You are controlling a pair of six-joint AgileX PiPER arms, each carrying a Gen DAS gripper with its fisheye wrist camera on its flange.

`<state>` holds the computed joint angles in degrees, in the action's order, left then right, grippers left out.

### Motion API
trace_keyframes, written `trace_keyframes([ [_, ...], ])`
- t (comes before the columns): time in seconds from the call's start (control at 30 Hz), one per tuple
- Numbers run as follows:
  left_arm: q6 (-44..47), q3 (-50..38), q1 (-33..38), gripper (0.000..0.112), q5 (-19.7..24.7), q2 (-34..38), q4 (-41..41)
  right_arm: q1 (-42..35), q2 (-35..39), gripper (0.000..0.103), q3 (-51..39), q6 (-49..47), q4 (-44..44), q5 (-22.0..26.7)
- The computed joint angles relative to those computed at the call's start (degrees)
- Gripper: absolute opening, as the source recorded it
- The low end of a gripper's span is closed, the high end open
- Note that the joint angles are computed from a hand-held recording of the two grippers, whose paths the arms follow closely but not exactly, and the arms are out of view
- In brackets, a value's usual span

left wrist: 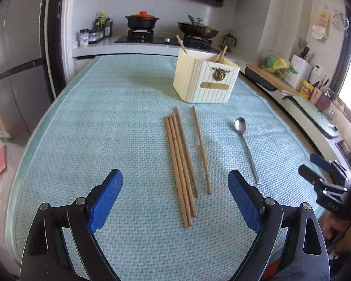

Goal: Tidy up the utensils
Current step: 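Move both tools back over the remaining chopsticks and metal spoon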

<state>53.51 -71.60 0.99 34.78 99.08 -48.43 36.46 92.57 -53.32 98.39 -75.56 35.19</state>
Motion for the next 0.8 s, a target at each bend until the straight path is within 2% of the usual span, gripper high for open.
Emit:
trace_keyframes([
  [0.37, -2.71, 3.23, -1.12, 0.092, -4.17, 0.35, 1.60, 3.39, 1.77, 0.071, 0.35, 4.59, -3.74, 1.67],
  [0.57, -5.18, 3.12, -1.44, 0.092, -5.23, 1.85, 3.91, 2.56, 2.26, 0.071, -0.01, 3.75, -2.57, 0.45],
  [0.8, -9.73, -1.41, -1.33, 0.092, -3.26, 6.02, 7.83, 3.16, 3.35, 0.071, -1.11, 1.69, -1.28, 0.37],
])
